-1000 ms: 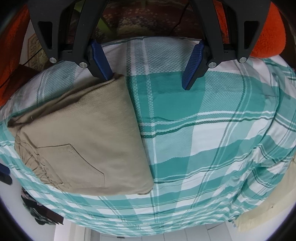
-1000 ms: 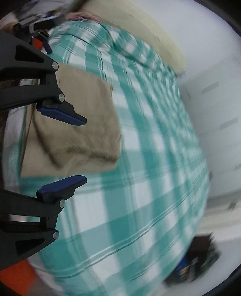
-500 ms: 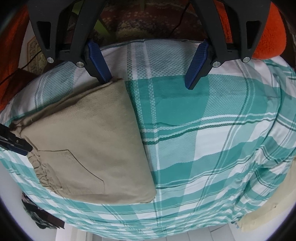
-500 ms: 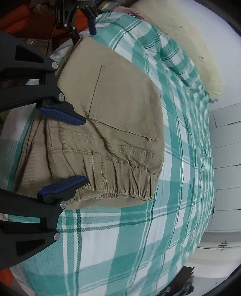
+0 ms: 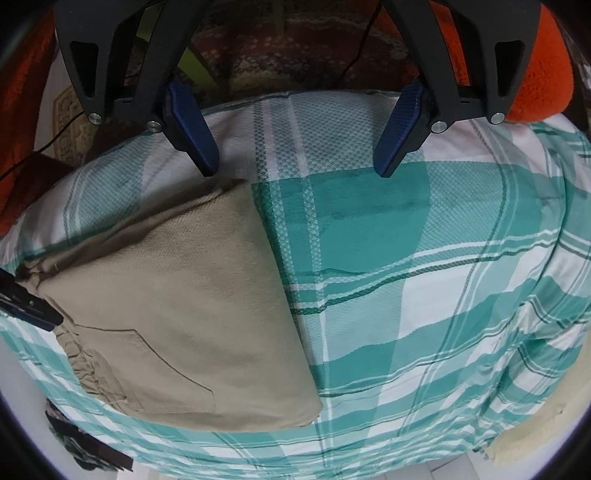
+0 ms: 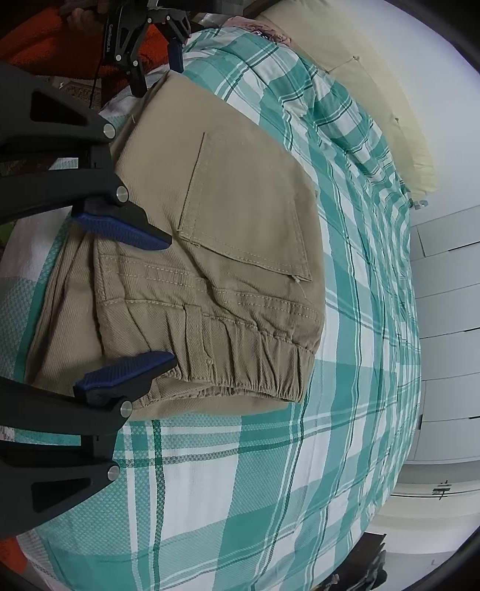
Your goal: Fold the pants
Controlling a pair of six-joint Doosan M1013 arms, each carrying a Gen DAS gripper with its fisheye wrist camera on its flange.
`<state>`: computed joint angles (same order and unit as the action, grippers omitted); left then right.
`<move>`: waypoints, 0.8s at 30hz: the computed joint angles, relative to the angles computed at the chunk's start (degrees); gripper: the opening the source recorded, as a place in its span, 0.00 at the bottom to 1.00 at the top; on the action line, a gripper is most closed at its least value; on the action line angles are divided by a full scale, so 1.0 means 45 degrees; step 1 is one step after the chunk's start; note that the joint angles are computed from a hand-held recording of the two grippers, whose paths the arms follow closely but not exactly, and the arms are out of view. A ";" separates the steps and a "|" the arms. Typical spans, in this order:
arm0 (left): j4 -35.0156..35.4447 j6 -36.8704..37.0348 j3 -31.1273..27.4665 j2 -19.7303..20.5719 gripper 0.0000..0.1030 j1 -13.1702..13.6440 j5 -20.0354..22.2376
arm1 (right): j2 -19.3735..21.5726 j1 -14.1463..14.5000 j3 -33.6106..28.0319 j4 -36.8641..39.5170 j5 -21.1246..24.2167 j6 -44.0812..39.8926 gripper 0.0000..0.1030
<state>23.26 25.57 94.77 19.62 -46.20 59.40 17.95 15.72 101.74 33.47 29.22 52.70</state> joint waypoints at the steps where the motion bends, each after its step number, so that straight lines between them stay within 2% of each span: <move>1: -0.0092 0.0006 0.0010 -0.0012 0.85 0.0019 -0.0027 | 0.0000 -0.0002 0.0000 0.0010 0.0007 0.0001 0.57; 24: -0.0814 0.0056 0.0080 -0.0003 0.88 0.0299 -0.0032 | 0.0001 0.0002 -0.0002 -0.0003 0.0005 0.0007 0.57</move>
<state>19.60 25.82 95.13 19.60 -44.85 59.25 17.95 15.73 101.73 33.46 29.24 52.74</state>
